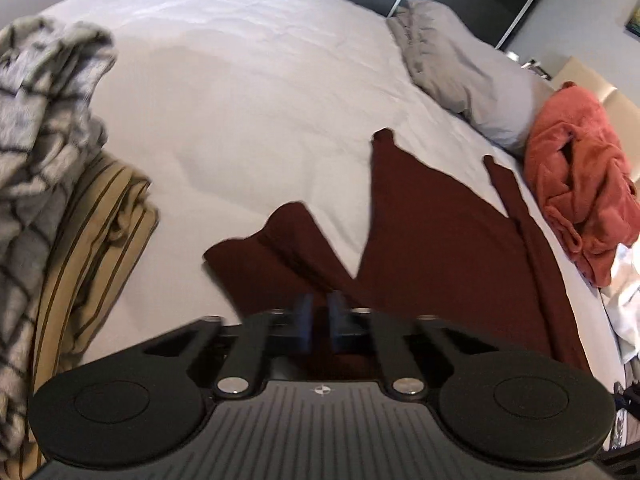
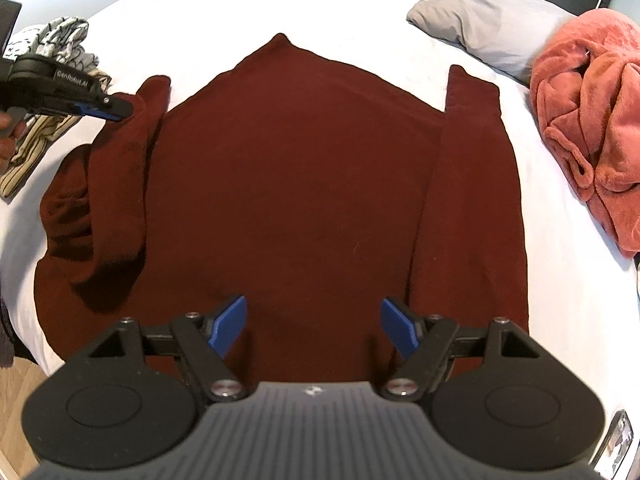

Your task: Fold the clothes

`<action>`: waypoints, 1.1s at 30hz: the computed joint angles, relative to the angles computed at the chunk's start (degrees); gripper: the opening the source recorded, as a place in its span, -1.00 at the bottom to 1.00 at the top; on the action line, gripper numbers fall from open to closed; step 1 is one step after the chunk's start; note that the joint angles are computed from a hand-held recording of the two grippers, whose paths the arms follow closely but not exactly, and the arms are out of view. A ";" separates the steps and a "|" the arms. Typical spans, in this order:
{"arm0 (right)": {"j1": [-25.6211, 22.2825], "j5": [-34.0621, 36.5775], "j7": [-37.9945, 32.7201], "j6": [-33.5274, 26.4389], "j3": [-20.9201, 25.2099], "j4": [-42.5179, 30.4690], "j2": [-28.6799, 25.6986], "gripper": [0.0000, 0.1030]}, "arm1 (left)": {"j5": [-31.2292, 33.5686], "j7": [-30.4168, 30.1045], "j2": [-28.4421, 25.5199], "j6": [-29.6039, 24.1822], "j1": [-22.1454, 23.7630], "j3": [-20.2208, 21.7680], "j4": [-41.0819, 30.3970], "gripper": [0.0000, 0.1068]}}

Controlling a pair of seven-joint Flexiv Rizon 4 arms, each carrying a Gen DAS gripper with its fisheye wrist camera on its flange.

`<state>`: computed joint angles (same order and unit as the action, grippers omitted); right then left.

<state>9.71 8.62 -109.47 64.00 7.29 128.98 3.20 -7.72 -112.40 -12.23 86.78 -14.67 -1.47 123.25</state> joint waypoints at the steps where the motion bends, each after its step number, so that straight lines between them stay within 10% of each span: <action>1: -0.02 0.10 -0.11 0.00 -0.03 -0.02 0.07 0.50 | 2.70 -2.31 0.30 0.44 -1.92 2.38 -0.59 -1.00; 7: 0.09 1.03 -1.30 -0.06 -0.11 0.59 1.73 0.50 | 23.79 -19.81 6.30 1.81 -11.48 13.31 -5.80 -1.00; 22: -1.33 1.82 -2.17 -0.61 -2.58 2.75 5.69 0.51 | 26.19 -16.07 15.18 -10.09 -4.98 -2.72 -8.34 -0.97; 29: -1.30 3.52 -3.99 -1.18 -3.31 3.40 6.79 0.52 | 26.70 -19.96 12.97 -15.00 -0.76 -3.86 -7.23 -0.06; 33: -1.36 3.99 -4.33 -1.35 -3.51 3.21 6.44 0.52 | 23.41 -18.10 10.73 -14.53 0.25 -2.75 -5.88 -0.01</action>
